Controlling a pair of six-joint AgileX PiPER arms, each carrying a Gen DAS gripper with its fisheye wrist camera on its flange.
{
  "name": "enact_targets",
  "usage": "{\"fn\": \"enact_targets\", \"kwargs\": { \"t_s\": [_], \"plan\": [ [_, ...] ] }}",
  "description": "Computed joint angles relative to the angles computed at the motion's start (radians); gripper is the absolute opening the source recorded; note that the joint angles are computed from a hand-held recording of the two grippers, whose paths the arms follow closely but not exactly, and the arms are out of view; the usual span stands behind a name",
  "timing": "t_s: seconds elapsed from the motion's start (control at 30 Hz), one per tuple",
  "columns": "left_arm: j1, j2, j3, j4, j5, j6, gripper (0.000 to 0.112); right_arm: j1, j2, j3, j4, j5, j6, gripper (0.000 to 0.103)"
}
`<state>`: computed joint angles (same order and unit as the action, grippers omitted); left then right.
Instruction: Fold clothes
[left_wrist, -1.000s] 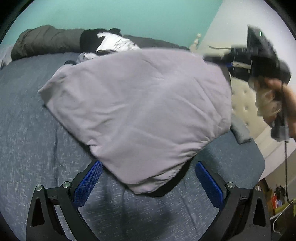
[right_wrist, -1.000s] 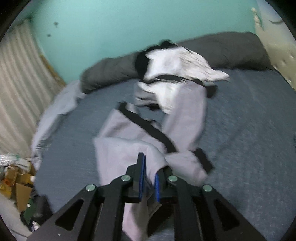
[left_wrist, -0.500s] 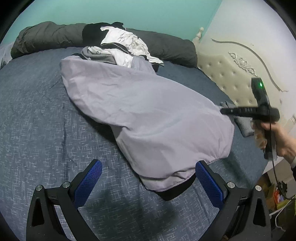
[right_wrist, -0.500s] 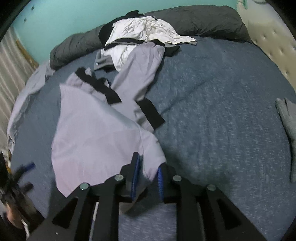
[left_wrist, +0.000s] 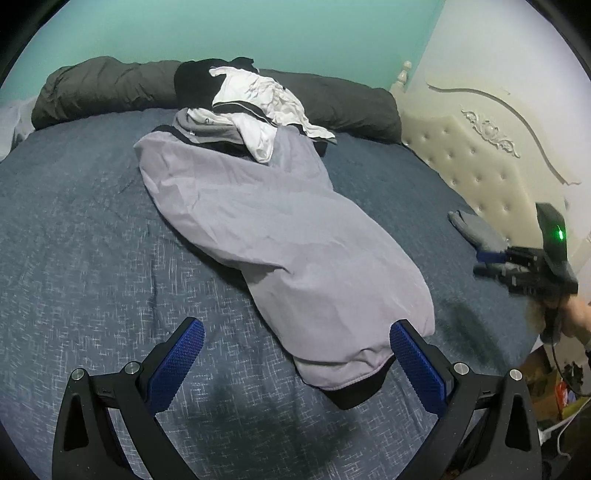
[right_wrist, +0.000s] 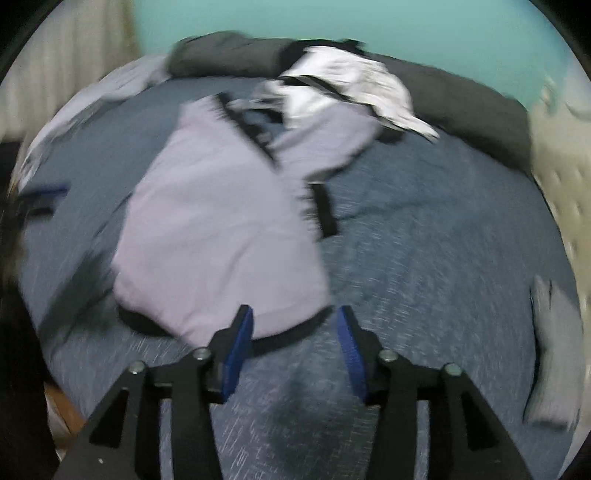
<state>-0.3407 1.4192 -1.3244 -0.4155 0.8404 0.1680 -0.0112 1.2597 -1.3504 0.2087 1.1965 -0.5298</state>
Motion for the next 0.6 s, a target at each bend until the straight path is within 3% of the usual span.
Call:
{"fn": "enact_targets", "kwargs": {
  "t_s": [0.3,0.53,0.6],
  "plan": [
    [0.019,-0.033,0.000,0.026,0.018,-0.016,0.103,0.299,-0.010,0.176,-0.166,-0.087,0.109,0.057],
    [0.061,-0.056,0.003,0.022,0.043,0.008,0.103,0.513,0.044,0.272,-0.417,-0.210,0.279,0.057],
    [0.081,-0.060,0.005,0.003,0.052,0.028,0.103,0.527,0.063,0.283,-0.443,-0.227,0.302,0.046]
  ]
}}
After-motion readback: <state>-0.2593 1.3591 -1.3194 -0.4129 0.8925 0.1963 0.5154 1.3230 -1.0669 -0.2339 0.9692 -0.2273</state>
